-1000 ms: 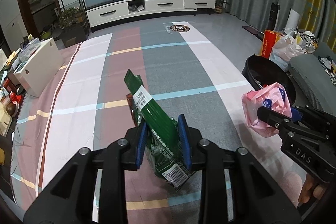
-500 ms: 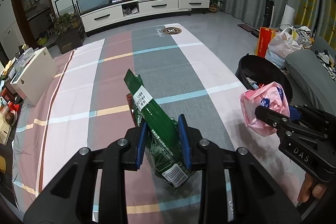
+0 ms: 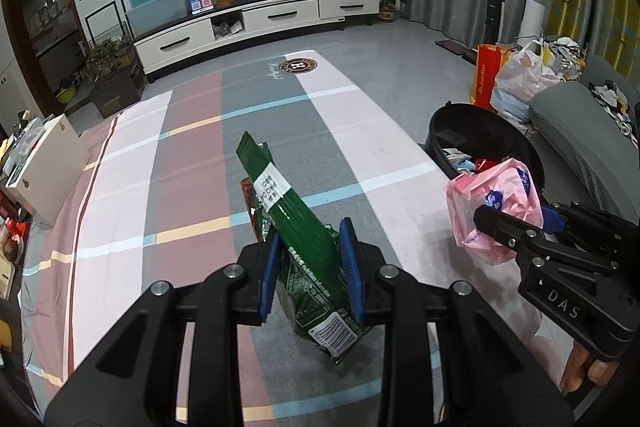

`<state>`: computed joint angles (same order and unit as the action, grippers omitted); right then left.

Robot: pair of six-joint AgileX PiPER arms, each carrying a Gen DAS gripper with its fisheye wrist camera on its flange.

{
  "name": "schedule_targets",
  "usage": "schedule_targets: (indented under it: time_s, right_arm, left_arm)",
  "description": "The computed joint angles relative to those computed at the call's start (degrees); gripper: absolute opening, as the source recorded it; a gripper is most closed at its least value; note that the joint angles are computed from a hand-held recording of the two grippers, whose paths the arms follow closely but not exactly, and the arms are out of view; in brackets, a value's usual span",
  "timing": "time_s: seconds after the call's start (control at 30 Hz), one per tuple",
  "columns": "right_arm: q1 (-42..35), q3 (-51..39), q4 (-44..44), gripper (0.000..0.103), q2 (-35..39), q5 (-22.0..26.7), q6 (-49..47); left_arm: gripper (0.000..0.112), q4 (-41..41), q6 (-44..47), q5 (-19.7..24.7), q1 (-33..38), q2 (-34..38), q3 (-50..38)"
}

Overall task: Collect trash
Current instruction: 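Carry the green snack bag and pink bag over to the black bin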

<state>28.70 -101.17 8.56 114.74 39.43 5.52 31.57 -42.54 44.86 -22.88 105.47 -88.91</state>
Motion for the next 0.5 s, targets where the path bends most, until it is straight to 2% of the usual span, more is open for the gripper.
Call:
schedule_targets:
  time_s: [0.5]
  right_arm:
    - [-2.8,1.8,2.1,0.034,-0.6,-1.4,-1.1]
  left_arm:
    - [0.03,-1.0,2.7,2.4,-1.9,4.5,-7.4]
